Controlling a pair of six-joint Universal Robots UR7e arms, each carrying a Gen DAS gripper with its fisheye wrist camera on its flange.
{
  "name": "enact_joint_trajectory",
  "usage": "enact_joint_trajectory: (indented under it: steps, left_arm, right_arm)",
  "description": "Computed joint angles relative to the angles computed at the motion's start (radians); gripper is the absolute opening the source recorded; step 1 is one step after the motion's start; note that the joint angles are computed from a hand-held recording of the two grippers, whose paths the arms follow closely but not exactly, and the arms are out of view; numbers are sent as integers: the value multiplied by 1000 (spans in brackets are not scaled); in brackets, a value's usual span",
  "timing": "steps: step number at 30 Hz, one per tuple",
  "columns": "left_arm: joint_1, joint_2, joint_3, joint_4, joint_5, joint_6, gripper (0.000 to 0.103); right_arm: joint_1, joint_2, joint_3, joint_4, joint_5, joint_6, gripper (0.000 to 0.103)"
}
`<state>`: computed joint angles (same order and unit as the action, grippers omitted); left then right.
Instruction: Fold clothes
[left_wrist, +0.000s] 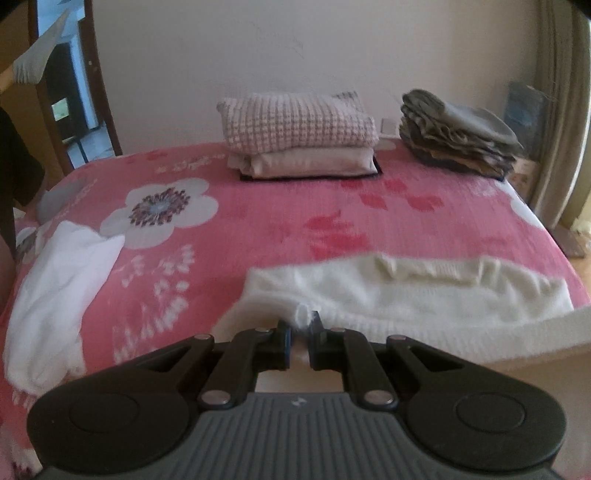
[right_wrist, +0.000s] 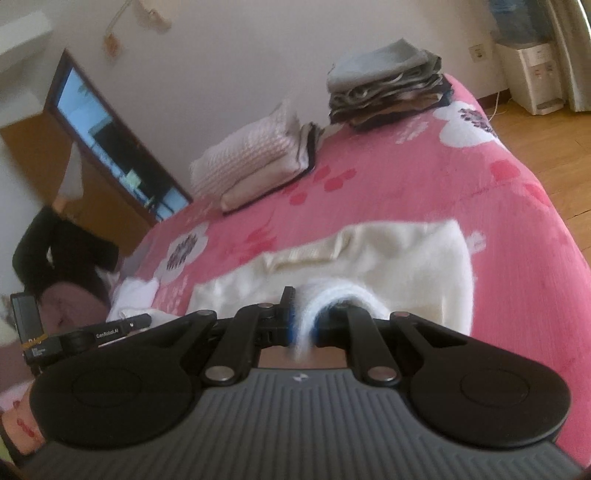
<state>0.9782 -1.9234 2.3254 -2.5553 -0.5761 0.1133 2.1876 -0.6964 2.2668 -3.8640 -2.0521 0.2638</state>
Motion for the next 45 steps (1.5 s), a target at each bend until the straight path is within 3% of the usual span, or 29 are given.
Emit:
enact_joint_trajectory:
  steps: [10,14,17,21,29,32,34,36,42,45]
  left_arm:
    - [75,285,-72,-356,-19,162,9]
    - [129,365,-102,-429,-56,194,10]
    - [184,396,-135,-387,-116,169,12]
    - [266,411,-185,-329,-209,101,31]
    - [342,430,-242,-360,-300,50,44]
    - [368,428,-262,-359,-348,8,48]
    - [390,424,-277,-345,-392,-28,48]
    - [406,420,-287,-338,-417,-48,49]
    - [443,398,-299,-357,-483,-61,54]
    - [447,387,-312,-376,-467,-73,54]
  right_arm:
    - [-134,54,-60,-114,85,-54,7]
    - [-180,83,-83,-134,115,-56,7]
    - [-218,104,-96,-136,135,-43,7]
    - [-285,117,-91,-116,193,29,7]
    - [-421,120,-62,-151,414,218,10]
    - [-469,134,-53,-233,522,319,25]
    - [-493,151,-49,-323,572,372,52]
    - [-509,170,-47,-432,603,414,65]
    - [-506,148,16,-506,499,403,65]
    - [-509,146,75,-541,463,379,65]
